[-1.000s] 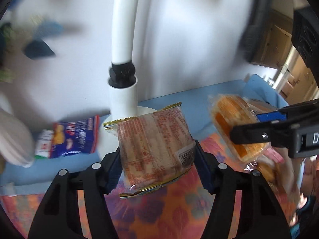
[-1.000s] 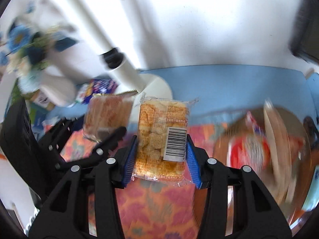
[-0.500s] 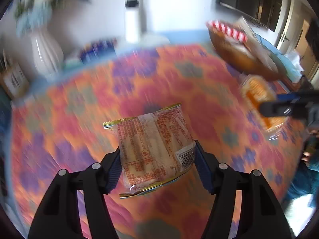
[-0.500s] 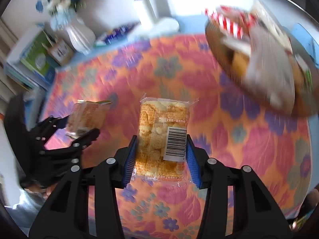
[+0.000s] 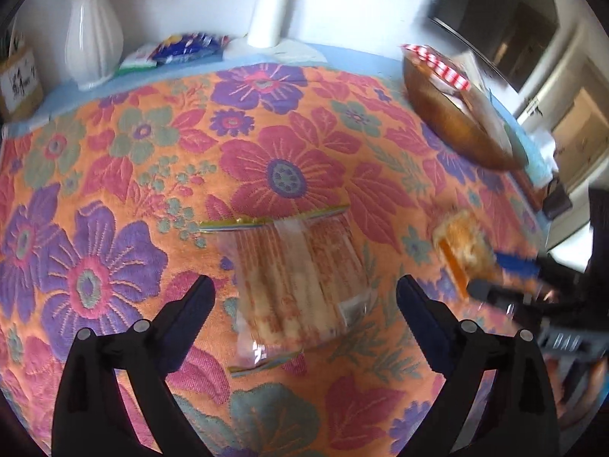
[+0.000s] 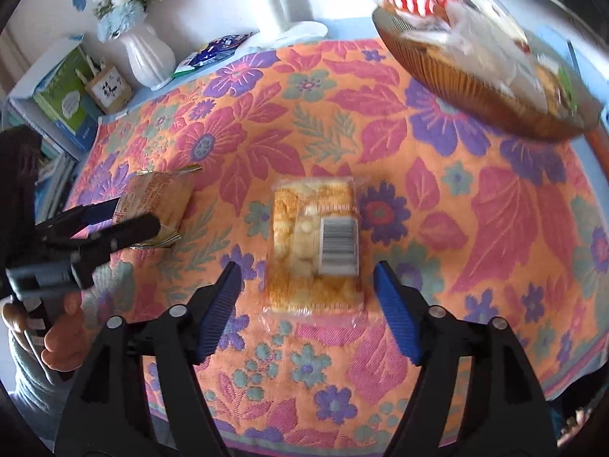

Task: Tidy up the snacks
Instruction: 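Carry the wafer pack with the left gripper while the right carries the biscuit pack to the bowl, then release the wafer pack into the bowl with the left gripper while the right releases the biscuit pack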

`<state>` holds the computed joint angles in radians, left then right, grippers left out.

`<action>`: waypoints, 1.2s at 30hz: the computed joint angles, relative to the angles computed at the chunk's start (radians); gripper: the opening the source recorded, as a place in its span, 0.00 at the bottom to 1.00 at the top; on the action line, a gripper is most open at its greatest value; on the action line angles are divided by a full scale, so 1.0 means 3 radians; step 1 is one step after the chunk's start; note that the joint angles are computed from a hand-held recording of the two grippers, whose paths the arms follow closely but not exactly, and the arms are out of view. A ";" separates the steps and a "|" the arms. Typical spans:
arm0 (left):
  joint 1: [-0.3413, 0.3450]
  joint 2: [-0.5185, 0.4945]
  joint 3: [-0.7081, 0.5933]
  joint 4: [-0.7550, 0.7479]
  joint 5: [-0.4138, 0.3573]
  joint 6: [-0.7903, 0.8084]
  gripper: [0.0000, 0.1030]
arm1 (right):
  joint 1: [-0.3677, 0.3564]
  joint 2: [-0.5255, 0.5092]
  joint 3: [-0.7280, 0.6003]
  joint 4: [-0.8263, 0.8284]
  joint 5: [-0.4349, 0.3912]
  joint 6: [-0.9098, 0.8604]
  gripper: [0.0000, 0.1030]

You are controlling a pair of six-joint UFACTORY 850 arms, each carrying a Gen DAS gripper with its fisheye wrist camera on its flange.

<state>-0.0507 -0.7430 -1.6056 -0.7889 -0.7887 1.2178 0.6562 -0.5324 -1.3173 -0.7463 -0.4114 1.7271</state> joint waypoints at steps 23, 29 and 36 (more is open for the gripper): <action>-0.0411 0.0710 0.0585 -0.0799 0.0768 0.1458 0.62 | -0.0104 0.0566 0.0599 -0.1864 0.0213 0.2035 0.52; -0.0728 0.0607 0.0226 -0.0846 0.0380 0.1422 0.62 | -0.0352 0.1064 0.0968 -0.2107 -0.0260 0.2279 0.52; -0.1206 0.0309 -0.0230 -0.0706 0.0154 0.1048 0.62 | -0.1130 0.1386 0.1209 -0.2738 0.0130 0.2717 0.52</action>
<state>-0.4125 -0.6502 -1.6746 -1.0006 -0.7424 1.5323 0.3170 -0.1167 -0.9545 -1.5679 -0.3723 2.5421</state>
